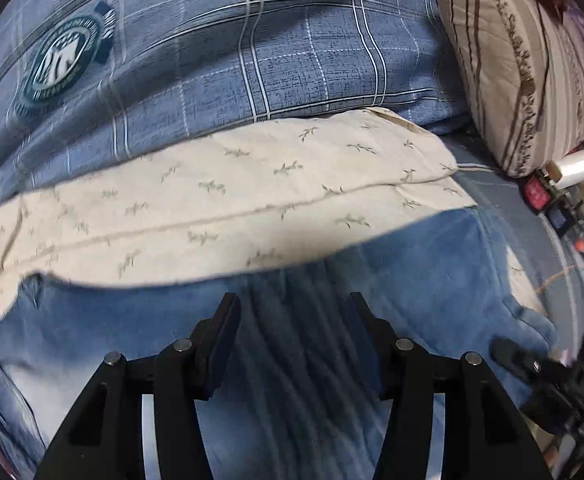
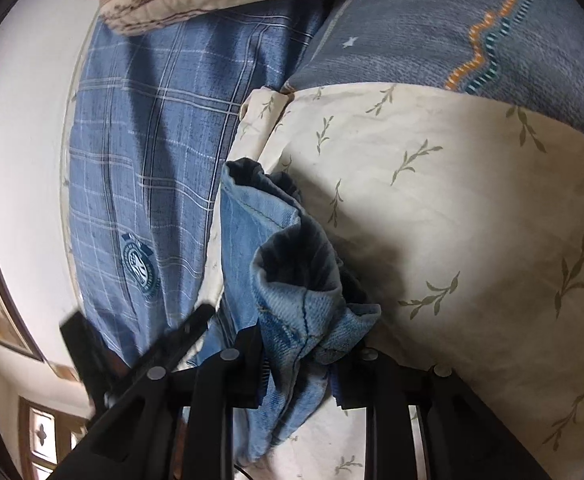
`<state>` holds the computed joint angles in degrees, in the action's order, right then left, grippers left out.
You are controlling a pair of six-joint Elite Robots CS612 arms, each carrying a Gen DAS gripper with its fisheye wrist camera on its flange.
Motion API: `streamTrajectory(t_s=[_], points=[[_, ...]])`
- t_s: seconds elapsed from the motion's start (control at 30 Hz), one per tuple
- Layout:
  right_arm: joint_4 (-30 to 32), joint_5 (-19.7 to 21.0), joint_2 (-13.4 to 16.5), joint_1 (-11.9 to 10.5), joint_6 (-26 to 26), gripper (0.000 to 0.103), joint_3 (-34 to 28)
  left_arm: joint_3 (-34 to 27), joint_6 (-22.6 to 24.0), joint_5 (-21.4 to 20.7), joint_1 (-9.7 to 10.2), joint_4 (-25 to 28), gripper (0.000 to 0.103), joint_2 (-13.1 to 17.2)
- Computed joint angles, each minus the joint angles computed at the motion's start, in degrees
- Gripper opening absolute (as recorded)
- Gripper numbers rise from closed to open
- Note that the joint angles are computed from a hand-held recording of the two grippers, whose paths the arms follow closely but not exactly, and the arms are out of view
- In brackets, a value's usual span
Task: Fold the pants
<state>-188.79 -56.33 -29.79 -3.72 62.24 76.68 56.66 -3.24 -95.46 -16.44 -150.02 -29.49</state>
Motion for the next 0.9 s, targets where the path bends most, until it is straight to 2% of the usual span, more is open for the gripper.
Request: streamTrajectory(t_s=[0.13,0.17,0.2,0.23,0.27,0.33,0.37,0.47,0.53,0.6,0.67,0.7,0.73,0.77,0.8,0.83,0.9], points=[[-2.1,-0.6,0.1,0.2,1.8,0.039,0.0,2.0,-0.3,1.3,-0.35,-0.4,0.056,-0.7],[-2.5,-0.6,0.2,0.3,1.9,0.047,0.0,2.2,0.2,1.5,-0.46,0.2,0.056,-0.6],[-3.8,-0.2,0.4,0.2,2.5,0.051,-0.2,2.0,0.8,2.0,-0.63,1.3,0.06,-0.4],[-5.0,-0.1,0.5,0.2,3.1,0.053,-0.2,2.0,1.6,3.1,-0.85,2.3,0.068,-0.3],[-5.4,-0.4,0.5,0.2,3.1,0.053,-0.2,2.4,2.9,5.3,-1.31,1.4,0.072,-0.1],[-5.5,-0.9,0.5,0.2,3.0,0.053,-0.3,3.9,5.3,10.8,-2.35,-2.5,0.086,-0.2],[-5.2,-0.9,0.6,0.2,2.5,0.053,-0.6,3.9,5.7,11.6,-2.5,-2.7,0.086,-0.2],[-4.1,-0.5,1.0,0.1,0.4,0.053,-1.9,1.4,2.9,7.5,-1.52,2.8,0.086,0.1],[-4.4,1.1,2.0,-0.2,1.5,0.053,-3.4,0.0,1.2,5.3,-0.91,3.8,0.086,0.6],[-3.3,3.0,2.9,-0.5,2.3,0.053,-4.8,0.0,1.1,6.8,-1.06,3.4,0.086,0.7],[-3.7,3.4,3.5,-0.6,2.8,0.053,-5.7,0.5,3.8,8.7,-1.57,2.8,0.086,0.9],[-3.0,3.1,3.4,-0.4,1.6,0.052,-5.8,1.2,5.2,9.6,-1.79,0.9,0.086,0.8],[-2.4,2.4,3.1,-0.3,0.6,0.046,-5.6,1.3,5.7,9.8,-1.83,0.6,0.086,0.7],[-1.6,1.7,2.8,-0.2,-0.5,0.033,-5.3,0.9,5.0,8.8,-1.59,1.5,0.086,0.8],[-0.2,0.9,2.4,0.0,-2.0,0.028,-5.1,0.2,4.0,7.5,-1.27,2.8,0.086,0.9],[0.9,-0.2,2.0,0.2,-3.4,0.027,-4.8,-0.5,2.8,6.1,-0.91,4.3,0.086,1.1],[1.1,-2.0,1.2,0.6,-6.2,0.023,-4.2,-0.5,1.6,6.8,-0.86,5.0,0.086,0.8]])
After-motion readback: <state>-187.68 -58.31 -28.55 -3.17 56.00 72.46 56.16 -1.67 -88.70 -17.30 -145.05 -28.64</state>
